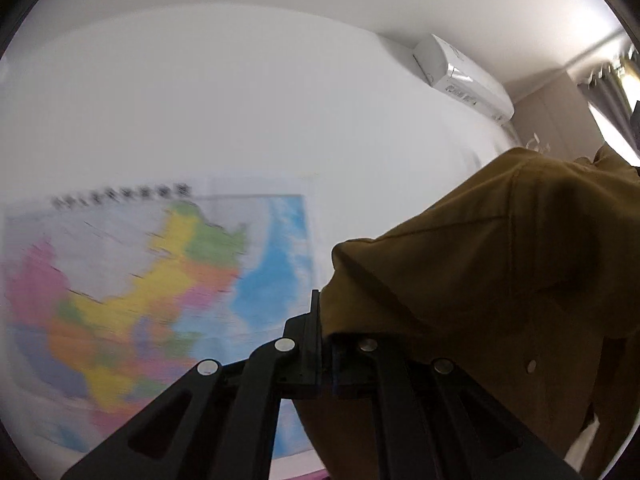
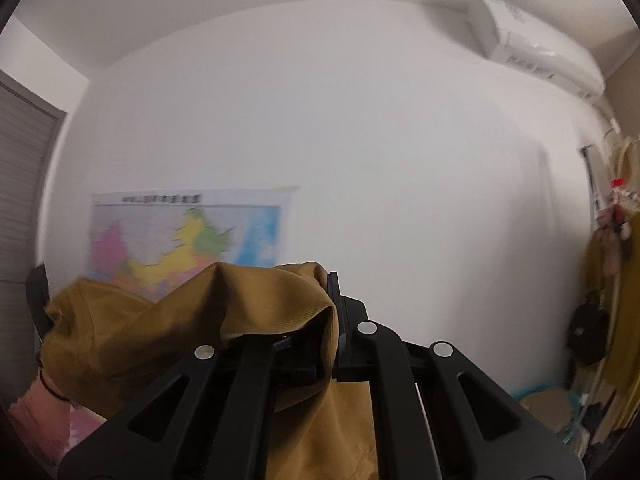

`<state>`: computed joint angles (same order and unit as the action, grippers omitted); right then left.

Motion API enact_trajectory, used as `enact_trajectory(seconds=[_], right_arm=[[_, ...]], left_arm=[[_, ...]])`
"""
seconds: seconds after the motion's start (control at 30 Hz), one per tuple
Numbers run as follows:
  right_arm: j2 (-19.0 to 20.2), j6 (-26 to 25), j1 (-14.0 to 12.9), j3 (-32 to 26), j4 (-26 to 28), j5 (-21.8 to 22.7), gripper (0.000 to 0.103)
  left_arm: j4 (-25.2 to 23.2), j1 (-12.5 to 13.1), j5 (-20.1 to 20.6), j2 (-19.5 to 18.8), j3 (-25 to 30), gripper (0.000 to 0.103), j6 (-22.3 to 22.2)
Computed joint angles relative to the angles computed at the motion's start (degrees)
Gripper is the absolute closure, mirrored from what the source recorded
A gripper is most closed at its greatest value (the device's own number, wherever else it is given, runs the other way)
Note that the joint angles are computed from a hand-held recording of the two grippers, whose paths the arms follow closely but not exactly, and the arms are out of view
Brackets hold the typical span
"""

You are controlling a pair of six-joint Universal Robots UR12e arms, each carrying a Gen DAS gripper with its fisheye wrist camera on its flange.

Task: Fold large clothes
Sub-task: 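Grasp the brown shirt with the left gripper while the right gripper holds it up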

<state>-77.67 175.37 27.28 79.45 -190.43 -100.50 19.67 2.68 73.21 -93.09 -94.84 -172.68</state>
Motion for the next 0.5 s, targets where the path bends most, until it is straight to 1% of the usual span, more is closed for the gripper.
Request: enact_trajectory(seconds=[0.03, 0.07, 0.1, 0.13, 0.17, 0.27, 0.3, 0.33, 0.4, 0.43, 0.47, 0.5], right_arm=[[-0.6, 0.98, 0.1, 0.98, 0.57, 2.18, 0.099], [-1.23, 1.95, 0.28, 1.89, 1.7, 4.03, 0.099], [-1.61, 2.75, 0.44, 2.53, 2.29, 5.32, 0.099], [-2.11, 2.8, 0.78, 3.41, 3.09, 6.85, 0.099], [-2.49, 2.82, 1.07, 4.2, 3.2, 8.12, 0.099], [-3.55, 4.1, 1.54, 6.25, 3.75, 12.78, 0.098], [-3.65, 4.52, 1.56, 6.68, 3.66, 14.15, 0.098], [-3.55, 4.72, 1.58, 6.79, 3.5, 14.9, 0.098], [-3.14, 5.72, 1.04, 6.52, 4.54, 17.37, 0.098], [-2.57, 6.78, 0.36, 5.86, 5.83, 19.64, 0.098], [-1.45, 7.74, -0.28, 4.6, 7.8, 21.24, 0.096], [-0.62, 8.6, -0.69, 3.61, 9.26, 21.58, 0.096]], left_arm=[[-0.47, 0.2, 1.21, 1.4, -1.31, 0.1, 1.18], [-2.01, 0.48, 2.99, 3.63, -3.24, 0.1, 3.0], [-3.48, 0.77, 3.75, 5.98, -5.5, 0.1, 3.84], [-5.48, 1.72, 3.51, 7.57, -6.38, 0.1, 4.26], [-7.06, 2.26, 4.14, 9.42, -7.73, 0.1, 5.13], [-11.27, 2.99, 7.08, 14.22, -11.06, 0.1, 5.78], [-12.51, 3.25, 7.37, 15.42, -11.66, 0.1, 5.56], [-12.62, 3.17, 7.84, 16.52, -12.82, 0.1, 5.65], [-11.37, 3.06, 9.45, 17.21, -13.64, 0.1, 5.94], [-11.36, 2.72, 10.36, 17.47, -13.99, 0.1, 5.88], [-12.68, 2.15, 11.67, 16.94, -13.64, 0.1, 5.12], [-15.2, 2.3, 11.25, 16.03, -12.59, 0.1, 4.34]])
